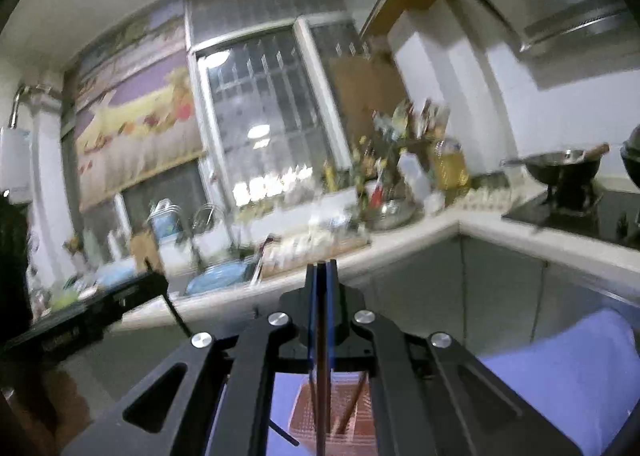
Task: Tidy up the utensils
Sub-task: 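Lower the chopsticks into the basket and open both grippers, then move both open grippers back to the chopstick pile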
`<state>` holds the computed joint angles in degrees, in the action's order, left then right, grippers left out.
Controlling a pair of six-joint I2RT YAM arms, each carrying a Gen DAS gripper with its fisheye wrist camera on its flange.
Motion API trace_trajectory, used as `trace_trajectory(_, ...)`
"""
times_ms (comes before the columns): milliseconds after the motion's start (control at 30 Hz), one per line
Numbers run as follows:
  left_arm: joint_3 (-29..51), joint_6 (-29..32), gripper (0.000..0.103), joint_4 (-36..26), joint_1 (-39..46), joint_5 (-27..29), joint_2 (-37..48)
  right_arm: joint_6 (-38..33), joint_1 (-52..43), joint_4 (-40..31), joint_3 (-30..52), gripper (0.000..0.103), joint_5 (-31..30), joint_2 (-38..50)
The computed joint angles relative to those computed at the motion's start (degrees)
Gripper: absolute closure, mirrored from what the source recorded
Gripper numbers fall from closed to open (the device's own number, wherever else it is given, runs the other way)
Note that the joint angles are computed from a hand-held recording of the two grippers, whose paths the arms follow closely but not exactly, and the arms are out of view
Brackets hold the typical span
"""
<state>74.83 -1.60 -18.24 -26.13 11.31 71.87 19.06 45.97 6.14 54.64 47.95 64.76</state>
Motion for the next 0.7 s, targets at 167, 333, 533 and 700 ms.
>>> trace_trajectory(167, 5.76, 0.14, 0.099, -0.32, -1.00, -2.83, 10.25, -3.49, -7.53, 3.75, 3.46, 0.099, -4.35, 6.61)
trace_trajectory(333, 6.13, 0.29, 0.099, -0.52, -1.22, -2.18, 16.20, 0.26, -12.08, 2.16, 3.44, 0.099, -10.04, 13.13)
trace_trajectory(533, 4.06, 0.34, 0.090, -1.26, -2.78, -5.13, 19.21, 8.24, -13.51, -0.28, 1.41, 0.095, -14.44, 16.50)
trace_trajectory(700, -3.71, -0.12, 0.063, 2.82, -3.01, -7.62, 11.73, 9.38, -9.32, 0.12, -1.70, 0.070, -10.18, 12.75)
